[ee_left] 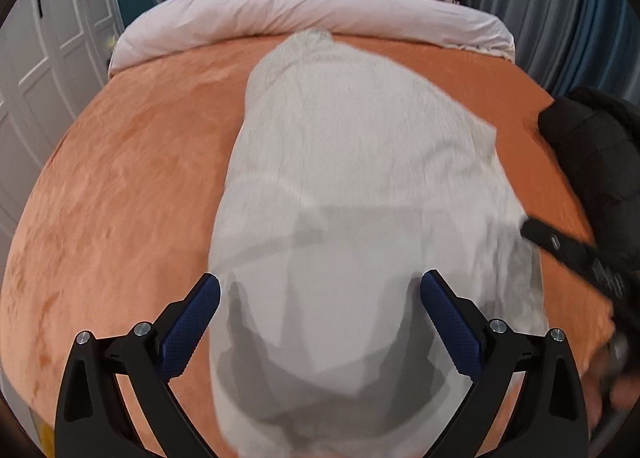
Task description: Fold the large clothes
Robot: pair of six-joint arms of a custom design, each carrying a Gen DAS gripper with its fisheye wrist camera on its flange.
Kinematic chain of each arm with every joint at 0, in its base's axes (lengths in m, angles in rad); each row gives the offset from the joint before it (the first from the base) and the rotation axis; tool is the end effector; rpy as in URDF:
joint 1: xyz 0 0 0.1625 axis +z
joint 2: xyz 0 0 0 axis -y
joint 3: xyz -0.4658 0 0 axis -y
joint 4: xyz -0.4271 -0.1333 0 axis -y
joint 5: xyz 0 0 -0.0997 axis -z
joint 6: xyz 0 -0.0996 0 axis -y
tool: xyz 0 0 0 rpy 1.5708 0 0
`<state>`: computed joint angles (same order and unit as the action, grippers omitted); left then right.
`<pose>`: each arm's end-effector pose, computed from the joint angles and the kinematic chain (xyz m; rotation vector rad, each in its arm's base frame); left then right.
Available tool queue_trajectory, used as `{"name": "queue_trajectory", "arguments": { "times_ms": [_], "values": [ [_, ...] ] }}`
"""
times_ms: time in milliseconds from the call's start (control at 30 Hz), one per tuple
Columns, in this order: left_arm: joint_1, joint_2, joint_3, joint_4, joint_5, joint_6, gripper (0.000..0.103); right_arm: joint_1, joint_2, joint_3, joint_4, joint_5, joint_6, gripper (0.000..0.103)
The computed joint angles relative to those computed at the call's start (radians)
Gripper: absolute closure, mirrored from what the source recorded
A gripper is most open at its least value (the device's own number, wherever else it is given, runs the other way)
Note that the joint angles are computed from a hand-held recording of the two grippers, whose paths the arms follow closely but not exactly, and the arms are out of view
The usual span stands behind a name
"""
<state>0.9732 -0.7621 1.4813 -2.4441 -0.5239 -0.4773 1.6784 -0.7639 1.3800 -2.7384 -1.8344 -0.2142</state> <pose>-0.2486 -0.7555 0.1688 0.0343 2.1926 -0.7926 0.1948 -0.8040 0.2082 0.3393 -2.7358 0.7590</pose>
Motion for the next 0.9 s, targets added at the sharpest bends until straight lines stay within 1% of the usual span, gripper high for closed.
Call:
{"name": "queue_trajectory", "arguments": {
  "times_ms": [67, 100, 167, 200, 233, 300, 333, 433, 467, 567, 633, 667, 700, 733, 800, 867, 900],
  "values": [
    [-0.010, -0.020, 0.033, 0.031, -0.009, -0.045, 0.005, 0.001, -0.042, 0.068, 0.020, 0.014, 0.005, 0.076],
    [-0.016, -0.030, 0.053, 0.038, -0.014, -0.064, 0.005, 0.002, -0.059, 0.105, 0.021, 0.006, -0.004, 0.076],
    [-0.022, -0.042, 0.079, 0.054, -0.022, -0.091, 0.005, 0.006, -0.063, 0.144, 0.020, -0.039, -0.029, 0.076],
    [-0.025, -0.049, 0.093, 0.064, -0.027, -0.109, 0.005, 0.004, -0.058, 0.167, 0.009, -0.074, -0.036, 0.076],
    [-0.028, -0.056, 0.106, 0.074, -0.033, -0.131, 0.005, 0.000, -0.057, 0.187, -0.005, -0.091, -0.042, 0.076],
    [-0.030, -0.068, 0.131, 0.082, -0.040, -0.157, 0.005, -0.014, -0.070, 0.244, -0.066, -0.085, -0.058, 0.076],
    [-0.030, -0.074, 0.141, 0.088, -0.041, -0.168, 0.005, -0.017, -0.078, 0.262, -0.070, -0.092, -0.057, 0.076],
    [-0.035, -0.085, 0.166, 0.107, -0.034, -0.195, 0.005, -0.018, -0.087, 0.266, 0.020, -0.127, -0.026, 0.075],
    [-0.036, -0.087, 0.170, 0.111, -0.036, -0.200, 0.005, -0.017, -0.092, 0.272, 0.035, -0.144, -0.018, 0.075],
    [-0.040, -0.094, 0.179, 0.125, -0.039, -0.213, 0.005, -0.014, -0.132, 0.310, -0.018, -0.124, 0.003, 0.075],
    [-0.042, -0.099, 0.188, 0.129, -0.036, -0.217, 0.005, -0.009, -0.164, 0.342, -0.126, -0.103, 0.005, 0.074],
    [-0.042, -0.100, 0.191, 0.129, -0.037, -0.220, 0.005, -0.004, -0.174, 0.345, -0.167, -0.100, -0.001, 0.072],
    [-0.040, -0.100, 0.190, 0.138, -0.039, -0.229, 0.005, -0.002, -0.176, 0.339, -0.175, -0.097, -0.003, 0.071],
    [-0.038, -0.099, 0.190, 0.146, -0.042, -0.237, 0.005, -0.002, -0.172, 0.320, -0.166, -0.095, -0.006, 0.068],
    [-0.034, -0.100, 0.193, 0.160, -0.048, -0.252, 0.005, -0.005, -0.149, 0.283, -0.151, -0.115, -0.017, 0.068],
    [-0.032, -0.102, 0.196, 0.173, -0.050, -0.263, 0.005, -0.014, -0.112, 0.240, -0.111, -0.144, -0.010, 0.069],
    [-0.030, -0.104, 0.198, 0.191, -0.047, -0.273, 0.005, -0.023, -0.089, 0.213, -0.062, -0.174, 0.012, 0.068]
  ]
}}
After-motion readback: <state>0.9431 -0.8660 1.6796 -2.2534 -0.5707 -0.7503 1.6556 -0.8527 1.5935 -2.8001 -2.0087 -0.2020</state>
